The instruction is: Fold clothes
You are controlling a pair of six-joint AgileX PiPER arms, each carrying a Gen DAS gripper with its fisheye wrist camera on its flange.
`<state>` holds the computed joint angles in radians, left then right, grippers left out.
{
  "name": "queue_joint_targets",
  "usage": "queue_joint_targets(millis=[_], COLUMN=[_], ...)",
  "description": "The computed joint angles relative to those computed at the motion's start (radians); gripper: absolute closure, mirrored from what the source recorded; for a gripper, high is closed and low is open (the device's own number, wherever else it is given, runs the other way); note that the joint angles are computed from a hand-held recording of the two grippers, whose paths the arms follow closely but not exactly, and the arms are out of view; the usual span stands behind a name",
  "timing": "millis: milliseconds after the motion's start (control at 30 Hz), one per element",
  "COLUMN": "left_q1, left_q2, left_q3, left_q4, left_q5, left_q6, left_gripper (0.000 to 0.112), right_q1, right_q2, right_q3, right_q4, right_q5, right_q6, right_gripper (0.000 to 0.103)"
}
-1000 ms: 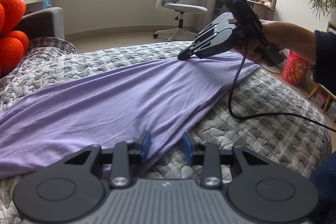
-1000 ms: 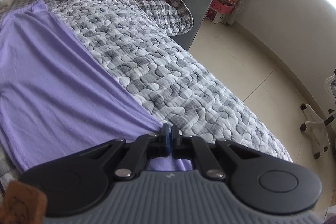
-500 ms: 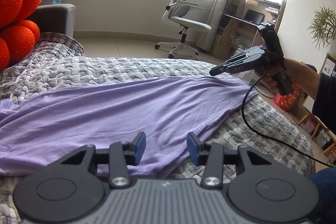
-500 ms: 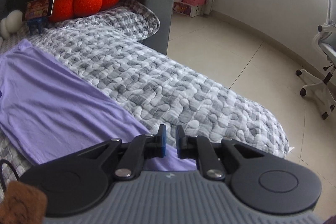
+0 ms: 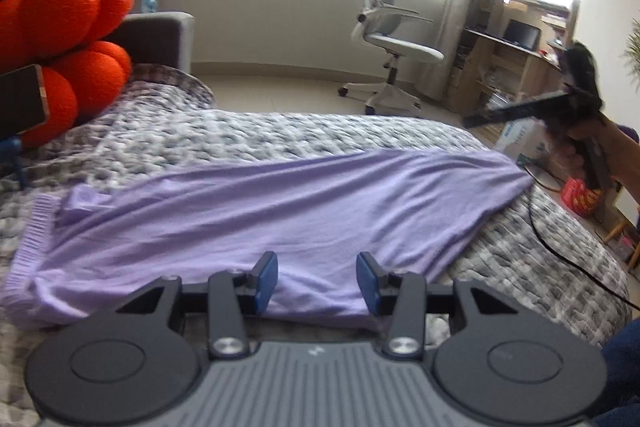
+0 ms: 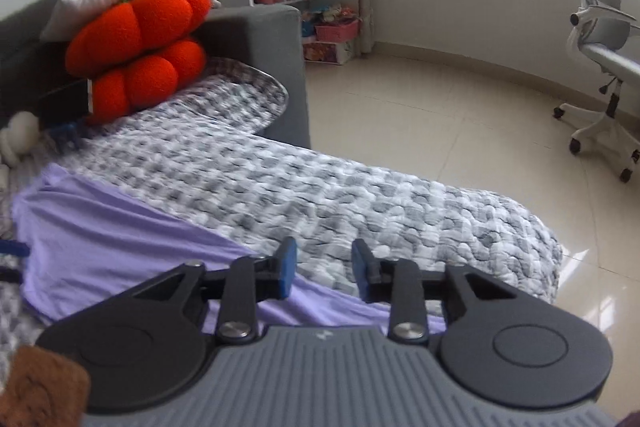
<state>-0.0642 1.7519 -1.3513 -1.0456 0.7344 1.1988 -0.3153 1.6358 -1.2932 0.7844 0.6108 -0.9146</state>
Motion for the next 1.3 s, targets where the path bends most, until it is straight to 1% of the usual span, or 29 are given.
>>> queue_joint_targets(millis=[67, 133, 200, 267, 300, 367, 467, 533, 600, 700, 767, 833, 900, 933, 1000, 1033, 1067, 1167, 1233, 1300], left_q1=[0.059, 0.102, 0.124, 0.119, 0.107, 0.067, -0.015, -0.039, -0.043, -0.038, -0.041, -0.038, -0.035, -0.035, -0.033, -0.033, -0.033, -0.038, -0.039, -0.037], left_q2=[0.032, 0.082, 0.139, 0.214, 0.249, 0.326, 0.39, 0.393, 0.401, 0.441, 0.457, 0.458, 0.458, 0.457, 0.458, 0.459, 0.458, 0.451, 0.435, 0.399], left_q3=[-0.058, -0.147, -0.233, -0.353, -0.409, -0.531, -0.617, -0.609, -0.623, -0.692, -0.716, -0.716, -0.715, -0.712, -0.706, -0.703, -0.699, -0.687, -0.673, -0.625], left_q4=[0.012, 0.045, 0.023, 0.039, 0.064, 0.151, 0.367, 0.416, 0.43, 0.451, 0.474, 0.479, 0.484, 0.493, 0.493, 0.489, 0.489, 0.501, 0.516, 0.512], left_q5=[0.015, 0.027, 0.054, 0.108, 0.123, 0.149, 0.098, 0.044, 0.03, 0.039, 0.032, 0.025, 0.018, 0.011, -0.001, -0.007, -0.013, -0.028, -0.03, -0.055], left_q6=[-0.085, -0.207, -0.248, -0.323, -0.361, -0.45, -0.58, -0.606, -0.649, -0.735, -0.776, -0.789, -0.801, -0.809, -0.813, -0.817, -0.822, -0.853, -0.882, -0.872], left_gripper=[0.066, 0.066, 0.066, 0.066, 0.066, 0.066, 0.069, 0.07, 0.07, 0.071, 0.073, 0.074, 0.075, 0.076, 0.077, 0.077, 0.077, 0.077, 0.077, 0.077], right_q1=[-0.001, 0.009, 0.036, 0.084, 0.116, 0.193, 0.3, 0.357, 0.409, 0.49, 0.537, 0.583, 0.618, 0.63, 0.63, 0.635, 0.642, 0.674, 0.686, 0.691], right_q2=[-0.049, -0.092, -0.097, -0.082, -0.068, -0.034, 0.018, 0.041, 0.057, 0.084, 0.101, 0.102, 0.081, 0.072, 0.058, 0.053, 0.046, 0.021, -0.001, -0.028], right_q3=[0.021, 0.043, 0.038, 0.017, 0.002, -0.025, -0.059, -0.071, -0.081, -0.112, -0.127, -0.111, -0.059, -0.04, -0.04, -0.041, -0.035, -0.003, 0.021, 0.052], right_q4=[0.02, 0.031, 0.035, 0.012, -0.006, -0.053, -0.137, -0.184, -0.217, -0.283, -0.307, -0.347, -0.385, -0.399, -0.407, -0.423, -0.445, -0.513, -0.503, -0.434], right_q5=[0.071, 0.14, 0.199, 0.239, 0.248, 0.237, 0.207, 0.183, 0.151, 0.107, 0.092, 0.067, 0.02, 0.008, 0.042, 0.057, 0.057, 0.012, -0.035, -0.084], right_q6=[-0.026, -0.036, -0.019, 0.023, 0.046, 0.092, 0.179, 0.22, 0.242, 0.287, 0.295, 0.284, 0.275, 0.274, 0.28, 0.289, 0.301, 0.361, 0.354, 0.289], right_gripper=[0.061, 0.061, 0.061, 0.061, 0.061, 0.061, 0.061, 0.061, 0.061, 0.061, 0.061, 0.061, 0.062, 0.065, 0.072, 0.073, 0.073, 0.072, 0.073, 0.072])
